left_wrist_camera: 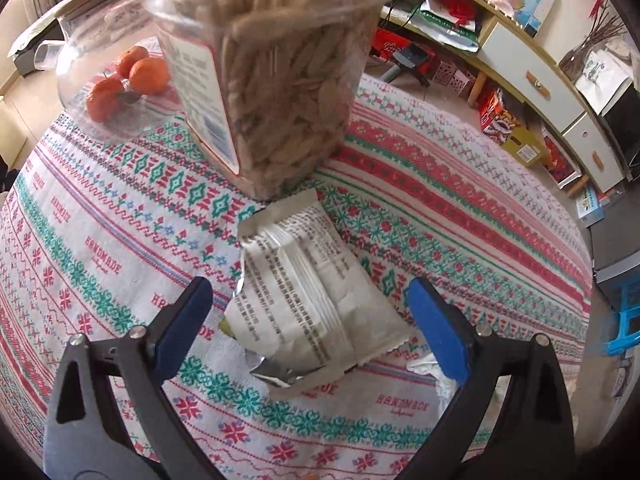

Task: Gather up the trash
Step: 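Grasp the silver snack bag with the left tool, then carry the tissue box into the bucket and open the right tool while the left tool carries the silver bag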

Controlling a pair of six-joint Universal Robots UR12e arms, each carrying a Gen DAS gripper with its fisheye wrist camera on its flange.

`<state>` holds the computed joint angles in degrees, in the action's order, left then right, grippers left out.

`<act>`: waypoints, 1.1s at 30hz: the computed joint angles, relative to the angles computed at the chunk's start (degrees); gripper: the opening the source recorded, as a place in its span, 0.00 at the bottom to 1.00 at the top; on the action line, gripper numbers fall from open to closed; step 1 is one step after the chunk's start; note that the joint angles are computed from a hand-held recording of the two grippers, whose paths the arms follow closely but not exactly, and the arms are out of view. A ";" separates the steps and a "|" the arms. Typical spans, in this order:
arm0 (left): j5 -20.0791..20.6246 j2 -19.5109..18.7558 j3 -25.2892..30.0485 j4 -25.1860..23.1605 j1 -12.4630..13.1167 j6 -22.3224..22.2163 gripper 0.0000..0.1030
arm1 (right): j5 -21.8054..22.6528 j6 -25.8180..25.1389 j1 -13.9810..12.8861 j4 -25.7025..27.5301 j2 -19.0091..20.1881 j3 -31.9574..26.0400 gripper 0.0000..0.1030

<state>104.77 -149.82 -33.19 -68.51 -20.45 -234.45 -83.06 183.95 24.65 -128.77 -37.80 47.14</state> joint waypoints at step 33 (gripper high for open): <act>-12.46 17.94 -28.46 17.79 -4.50 22.27 0.18 | -4.60 4.49 -0.89 -10.34 -10.49 16.32 0.49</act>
<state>92.31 -131.88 -61.65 -50.72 -24.95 -212.17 -87.66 188.45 23.76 -139.12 -48.29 63.46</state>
